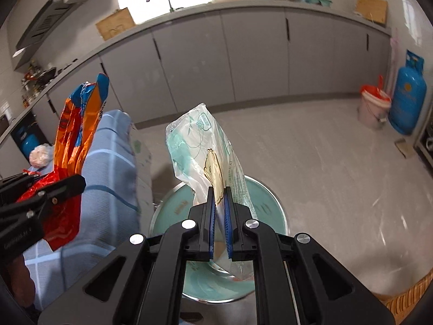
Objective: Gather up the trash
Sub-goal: 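Carry wrapper and wipe pack over the basin and release both, then return both tools to the table and grasp the yellow sponge with the left tool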
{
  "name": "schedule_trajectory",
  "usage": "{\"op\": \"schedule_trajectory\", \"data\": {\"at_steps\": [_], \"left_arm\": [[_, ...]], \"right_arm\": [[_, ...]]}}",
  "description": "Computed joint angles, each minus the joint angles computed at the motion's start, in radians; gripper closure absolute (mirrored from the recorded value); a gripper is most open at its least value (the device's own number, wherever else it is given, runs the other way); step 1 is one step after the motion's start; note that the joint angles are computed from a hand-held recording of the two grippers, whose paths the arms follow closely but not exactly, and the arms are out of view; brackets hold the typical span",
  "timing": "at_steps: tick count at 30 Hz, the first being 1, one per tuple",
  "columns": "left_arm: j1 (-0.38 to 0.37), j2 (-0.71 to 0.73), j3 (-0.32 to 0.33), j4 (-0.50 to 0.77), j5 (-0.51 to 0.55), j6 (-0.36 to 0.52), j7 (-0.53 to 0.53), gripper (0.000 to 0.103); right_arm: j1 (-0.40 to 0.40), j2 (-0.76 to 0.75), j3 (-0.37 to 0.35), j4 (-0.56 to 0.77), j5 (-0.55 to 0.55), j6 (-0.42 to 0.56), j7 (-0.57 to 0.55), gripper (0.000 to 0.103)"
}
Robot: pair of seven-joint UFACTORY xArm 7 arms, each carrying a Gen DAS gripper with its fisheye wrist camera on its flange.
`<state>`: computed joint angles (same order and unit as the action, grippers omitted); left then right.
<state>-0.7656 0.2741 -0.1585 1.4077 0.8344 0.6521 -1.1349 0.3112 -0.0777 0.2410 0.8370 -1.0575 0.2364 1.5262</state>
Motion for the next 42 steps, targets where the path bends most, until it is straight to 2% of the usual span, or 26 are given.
{"op": "schedule_trajectory", "data": {"at_steps": [4, 6, 7, 8, 9, 12, 14, 19, 26, 30, 36, 42], "left_arm": [[0.001, 0.067, -0.003, 0.053, -0.052, -0.019, 0.062, 0.072], [-0.009, 0.09, 0.007, 0.067, -0.072, -0.027, 0.078, 0.06], [-0.015, 0.098, 0.014, 0.072, -0.077, -0.028, 0.083, 0.041], [-0.03, 0.105, 0.027, 0.079, -0.066, -0.014, 0.073, 0.028], [-0.041, 0.108, 0.037, 0.082, -0.056, -0.004, 0.062, 0.026], [-0.04, 0.108, 0.043, 0.076, -0.067, 0.002, 0.07, 0.026], [-0.048, 0.096, 0.055, 0.066, -0.049, 0.022, 0.048, 0.021], [-0.038, 0.041, 0.054, 0.019, -0.004, 0.059, -0.018, 0.016], [0.009, -0.063, 0.013, -0.069, 0.063, 0.138, -0.117, 0.015], [0.054, -0.143, -0.022, -0.142, 0.076, 0.176, -0.168, 0.015], [0.132, -0.324, -0.082, -0.305, 0.096, 0.238, -0.25, 0.015], [0.217, -0.566, -0.123, -0.498, 0.034, 0.316, -0.274, 0.013]], "right_arm": [[-0.011, 0.019, -0.014, -0.015, -0.008, -0.02, 0.018, 0.093], [-0.014, 0.03, -0.021, -0.012, -0.036, -0.033, 0.05, 0.088], [-0.019, 0.041, -0.026, -0.009, -0.079, -0.046, 0.095, 0.084], [-0.018, 0.047, -0.032, -0.007, -0.098, -0.049, 0.116, 0.065], [-0.017, 0.053, -0.038, -0.006, -0.112, -0.051, 0.132, 0.056], [-0.008, 0.07, -0.056, -0.006, -0.121, -0.058, 0.152, 0.056], [0.0, 0.068, -0.062, -0.008, -0.128, -0.053, 0.166, 0.054], [0.02, 0.042, -0.048, -0.02, -0.063, 0.001, 0.121, 0.048], [0.049, 0.03, -0.009, 0.008, -0.012, 0.051, 0.054, 0.046], [0.081, 0.049, 0.009, 0.045, -0.02, 0.057, 0.053, 0.046], [0.156, 0.112, 0.012, 0.136, 0.004, 0.067, -0.003, 0.045], [0.252, 0.176, 0.005, 0.251, 0.01, 0.102, -0.049, 0.042]]}}
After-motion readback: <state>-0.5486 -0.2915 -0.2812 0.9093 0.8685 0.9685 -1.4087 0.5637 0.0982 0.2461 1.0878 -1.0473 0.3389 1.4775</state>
